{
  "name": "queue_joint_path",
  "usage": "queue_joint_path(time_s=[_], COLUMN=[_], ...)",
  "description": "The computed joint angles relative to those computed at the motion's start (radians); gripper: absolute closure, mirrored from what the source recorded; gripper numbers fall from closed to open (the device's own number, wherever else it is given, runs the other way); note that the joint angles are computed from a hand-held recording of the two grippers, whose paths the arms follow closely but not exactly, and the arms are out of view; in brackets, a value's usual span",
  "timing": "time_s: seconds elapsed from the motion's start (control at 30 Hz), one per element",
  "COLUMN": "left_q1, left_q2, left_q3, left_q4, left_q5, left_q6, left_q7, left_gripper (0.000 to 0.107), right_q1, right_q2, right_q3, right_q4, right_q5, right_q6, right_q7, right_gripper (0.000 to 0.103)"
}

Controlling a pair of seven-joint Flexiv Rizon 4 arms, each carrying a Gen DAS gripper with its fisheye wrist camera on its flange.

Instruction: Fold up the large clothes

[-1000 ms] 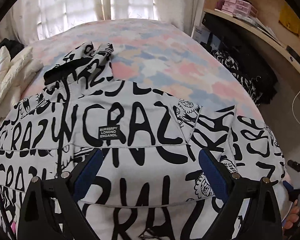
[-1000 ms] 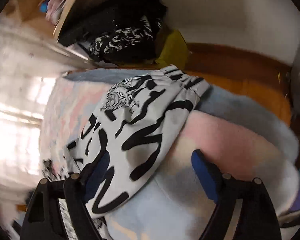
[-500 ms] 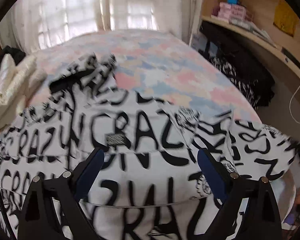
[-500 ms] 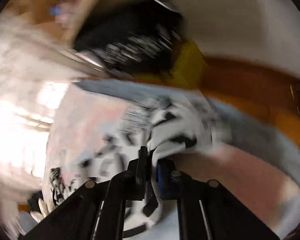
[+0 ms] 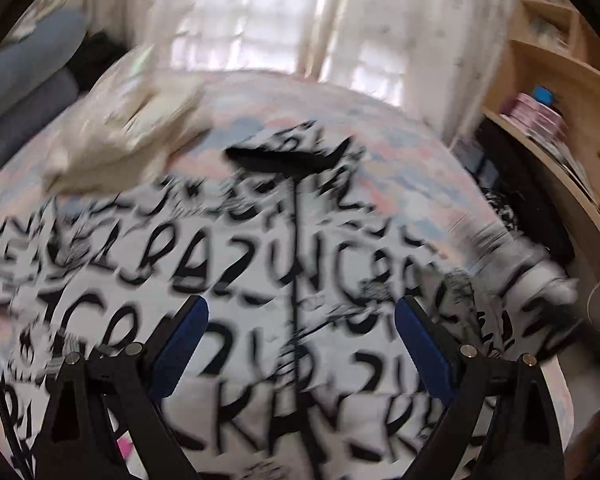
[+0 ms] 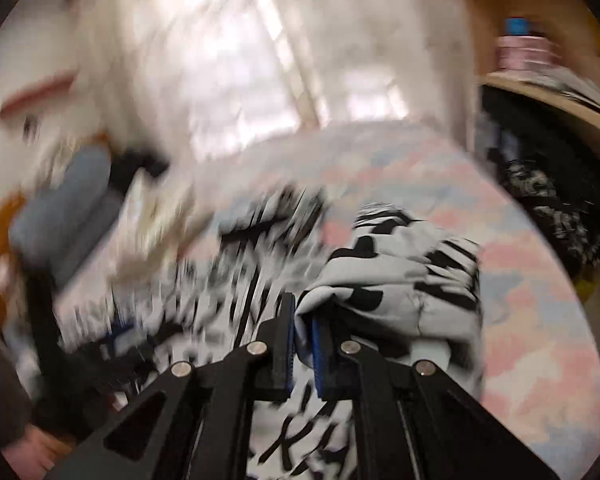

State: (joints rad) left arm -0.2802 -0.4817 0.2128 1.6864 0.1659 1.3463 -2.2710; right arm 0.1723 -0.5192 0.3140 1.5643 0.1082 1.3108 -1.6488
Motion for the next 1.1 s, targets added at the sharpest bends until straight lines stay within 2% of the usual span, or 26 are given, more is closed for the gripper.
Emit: queue_joint_path(time_s=[0.07,0.13,0.17,0.23,0.33,0.47,0.6,0.7,0.83,0.9,0.97,1.03,1.1], left_q1=[0.037,0.058,0.065,0.095,0.153,0.207,0.240,0.216,0.185,0.190,0.211,0.183,0.146], left_q2=[0.016,0.022,0.024,0.026,0.028,0.014,-0.002,-0.026,-0.075,-0.102,-0.135,-0.166,-0.196], left_q3=[-0.027,-0.041,-0.047,-0.084,-0.168,-0.266,-0.330,-0.308,-0.264,-0.267,-0.296,-0.264,-0.221], left_q4=[0.063,0.104,0.125,0.162,0.214,0.242,0.262,0.245,0.193,0.162,0.122,0.072,0.012], left_q5=[-0.023,-0.039,-0.046,-0.081,-0.163,-0.266,-0.346,-0.382,-0.414,-0.426,-0.449,-0.450,-0.424], left_q6=[0.011,0.019,0.029,0.054,0.096,0.134,0.174,0.176,0.147,0.123,0.089,0.048,0.012], left_q7=[0.031,0.056,0.068,0.110,0.198,0.310,0.385,0.405,0.413,0.428,0.454,0.443,0.434], left_gripper=[0.013,0.013,0.013,0.013,0.013,0.013,0.013,0.013,0.014,0.020,0.031,0.032,0.040], right_q1=[0.021,0.010,0.005,-0.003,-0.075,-0.090,-0.121,-0.121,-0.094,-0.091,-0.102,-0.120,-0.139], right_q2=[-0.033,-0.057,-0.059,-0.054,-0.036,-0.024,-0.030,-0.046,-0.056,-0.059,-0.065,-0.071,-0.080], right_q3=[0.011,0.038,0.044,0.054,0.112,0.099,0.105,0.113,0.100,0.103,0.118,0.137,0.157], right_q4=[0.002,0.017,0.028,0.051,0.070,0.098,0.124,0.131,0.165,0.175,0.183,0.183,0.180], right_q5=[-0.010,0.017,0.036,0.074,0.195,0.285,0.350,0.373,0.340,0.318,0.304,0.296,0.294], right_q6=[-0.077,-0.134,-0.147,-0.147,-0.157,-0.106,-0.072,-0.032,0.032,0.049,0.065,0.070,0.071], right_q7=[-0.003,-0.026,-0.032,-0.043,-0.099,-0.098,-0.100,-0.112,-0.097,-0.086,-0.085,-0.083,-0.084], right_gripper=[0.080,0.055,0.053,0.052,0.052,0.051,0.051,0.051,0.051,0.051,0.051,0.051,0.051])
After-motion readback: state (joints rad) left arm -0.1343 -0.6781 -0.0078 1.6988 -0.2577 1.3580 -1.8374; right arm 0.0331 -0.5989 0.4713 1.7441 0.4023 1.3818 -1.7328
